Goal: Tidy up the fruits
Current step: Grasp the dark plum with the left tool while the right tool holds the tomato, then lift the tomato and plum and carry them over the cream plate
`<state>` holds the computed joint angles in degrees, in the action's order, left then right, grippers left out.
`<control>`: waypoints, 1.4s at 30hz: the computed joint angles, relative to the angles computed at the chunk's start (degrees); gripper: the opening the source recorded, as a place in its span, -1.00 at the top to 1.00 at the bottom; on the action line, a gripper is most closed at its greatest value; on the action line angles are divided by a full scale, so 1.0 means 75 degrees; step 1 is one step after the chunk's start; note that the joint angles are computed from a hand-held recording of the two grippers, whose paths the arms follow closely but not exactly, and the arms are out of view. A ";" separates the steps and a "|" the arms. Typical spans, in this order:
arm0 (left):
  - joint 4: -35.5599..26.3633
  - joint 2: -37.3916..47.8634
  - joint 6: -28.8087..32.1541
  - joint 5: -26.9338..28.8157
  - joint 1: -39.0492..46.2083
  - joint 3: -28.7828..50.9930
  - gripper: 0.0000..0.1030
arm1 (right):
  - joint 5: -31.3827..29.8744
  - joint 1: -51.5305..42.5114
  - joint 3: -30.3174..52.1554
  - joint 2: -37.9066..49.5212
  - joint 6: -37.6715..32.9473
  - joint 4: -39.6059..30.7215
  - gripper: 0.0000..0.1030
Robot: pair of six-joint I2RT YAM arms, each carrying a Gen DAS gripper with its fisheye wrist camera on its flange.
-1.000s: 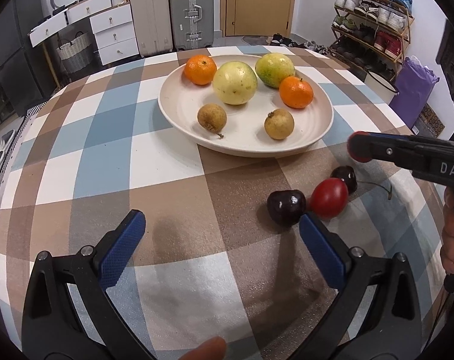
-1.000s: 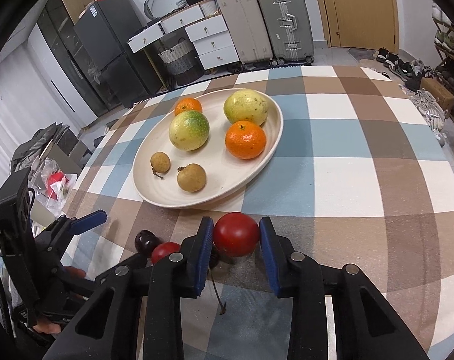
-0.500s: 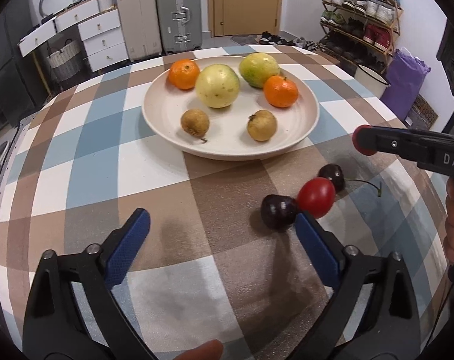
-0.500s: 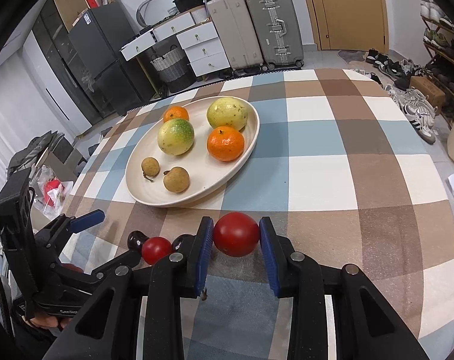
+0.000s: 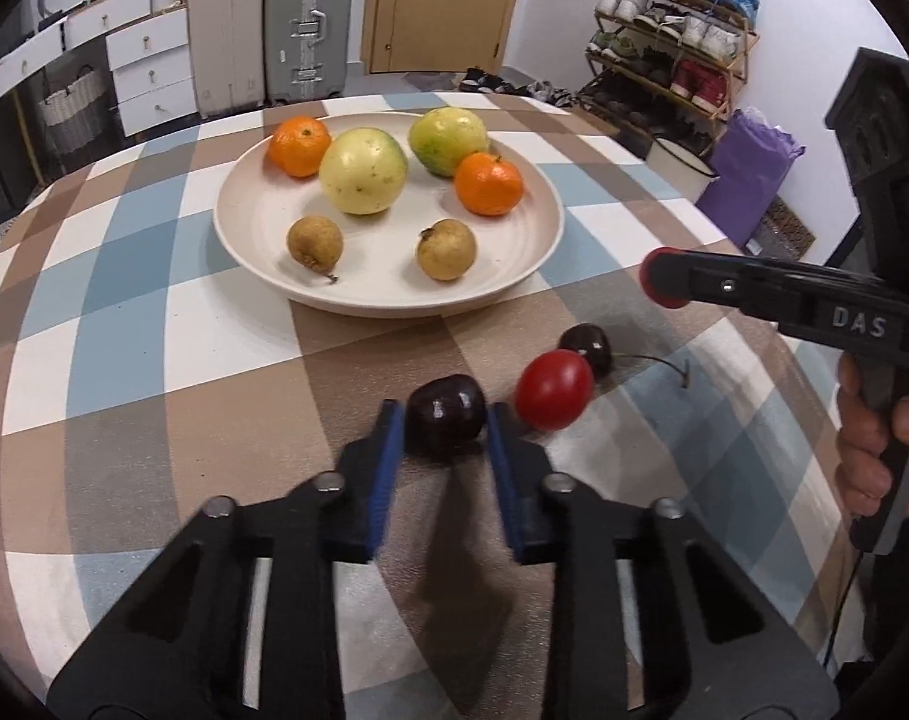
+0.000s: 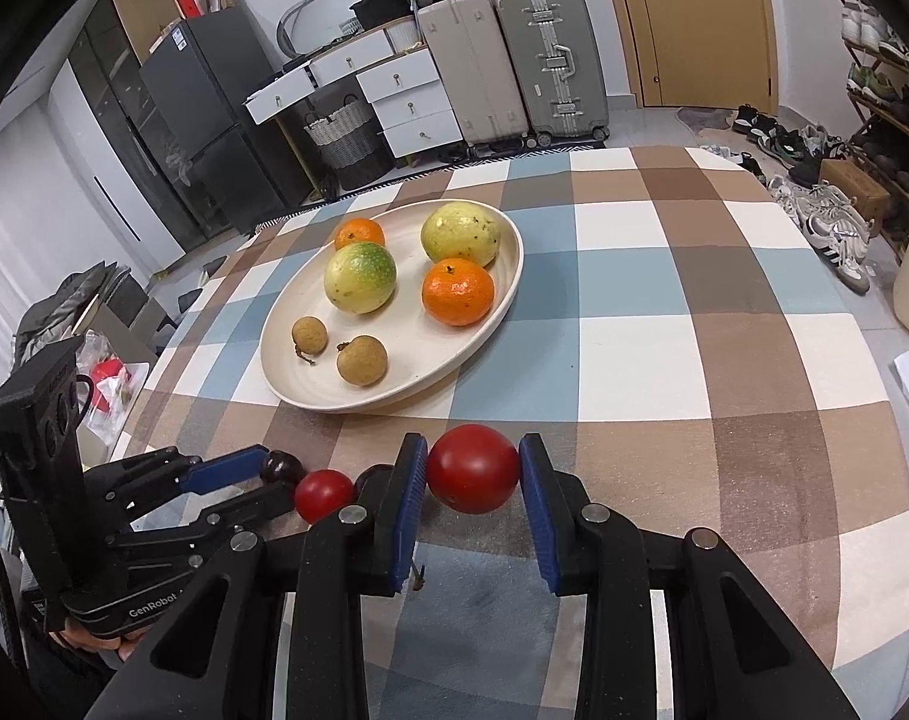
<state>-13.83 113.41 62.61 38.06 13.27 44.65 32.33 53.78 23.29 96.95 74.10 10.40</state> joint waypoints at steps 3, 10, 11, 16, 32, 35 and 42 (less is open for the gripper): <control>-0.0027 -0.0155 0.0149 0.0129 0.0083 -0.0115 0.53 | 0.0016 0.0018 0.0020 -0.0030 -0.0004 -0.0042 0.38; -0.0352 -0.0380 0.0313 0.0397 0.0407 -0.0072 0.53 | 0.0124 0.0168 0.0086 -0.0133 0.0083 -0.0251 0.38; -0.0410 -0.0431 0.0328 0.0462 0.0473 -0.0055 0.53 | 0.0158 0.0206 0.0111 -0.0163 0.0089 -0.0314 0.38; -0.0626 -0.0812 0.0273 0.0726 0.0754 -0.0010 0.53 | 0.0351 0.0408 0.0254 -0.0397 0.0012 -0.0621 0.38; -0.1347 -0.1620 -0.0379 0.1356 0.1261 0.0650 0.53 | 0.0839 0.0575 0.1191 -0.1213 -0.0709 -0.2065 0.38; -0.1254 -0.1535 -0.0636 0.1356 0.1191 0.0824 0.53 | 0.0742 0.0384 0.1282 -0.1200 -0.0980 -0.1990 0.38; -0.0753 -0.1164 -0.1261 0.1211 0.0833 0.1129 0.53 | 0.0421 -0.0185 0.1295 -0.1069 -0.1581 -0.1499 0.38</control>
